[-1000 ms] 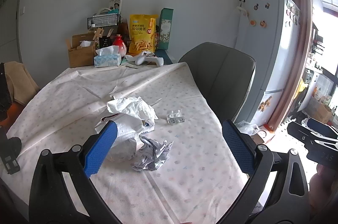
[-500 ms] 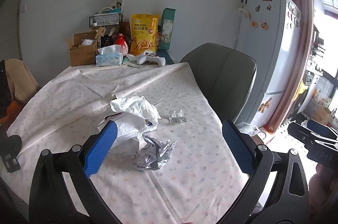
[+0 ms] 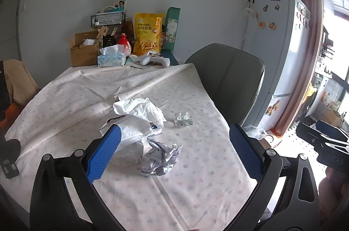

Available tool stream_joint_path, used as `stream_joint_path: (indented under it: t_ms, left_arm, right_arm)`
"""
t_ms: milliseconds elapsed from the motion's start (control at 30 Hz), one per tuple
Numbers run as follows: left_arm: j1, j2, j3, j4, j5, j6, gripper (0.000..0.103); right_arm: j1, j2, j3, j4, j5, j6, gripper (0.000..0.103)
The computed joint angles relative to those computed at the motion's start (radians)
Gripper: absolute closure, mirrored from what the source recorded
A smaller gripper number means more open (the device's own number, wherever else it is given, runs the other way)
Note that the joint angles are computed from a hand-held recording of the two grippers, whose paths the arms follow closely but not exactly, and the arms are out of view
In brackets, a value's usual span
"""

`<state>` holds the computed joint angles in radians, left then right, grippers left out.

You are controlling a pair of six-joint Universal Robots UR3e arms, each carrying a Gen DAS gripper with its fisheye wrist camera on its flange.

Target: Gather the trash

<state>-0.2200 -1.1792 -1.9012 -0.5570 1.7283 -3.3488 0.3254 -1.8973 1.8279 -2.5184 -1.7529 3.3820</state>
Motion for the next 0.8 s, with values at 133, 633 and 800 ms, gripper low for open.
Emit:
stream_joint_path:
  t_ms: [133,633,800]
  left_arm:
    - [0.049,0.029,-0.021,-0.006,-0.026,0.01,0.004]
    - [0.425,0.207,-0.099,-0.141,-0.242,0.087,0.009]
    - [0.552,0.255,-0.141,-0.183,-0.328,0.127,0.017]
  right_arm:
    - [0.006,0.033,-0.021,-0.016,0.023,0.001,0.008]
    - [0.072,0.292,-0.207,-0.054,0.217,-0.016,0.024]
    - [0.086,0.384,-0.265,-0.037,0.296,-0.009,0.032]
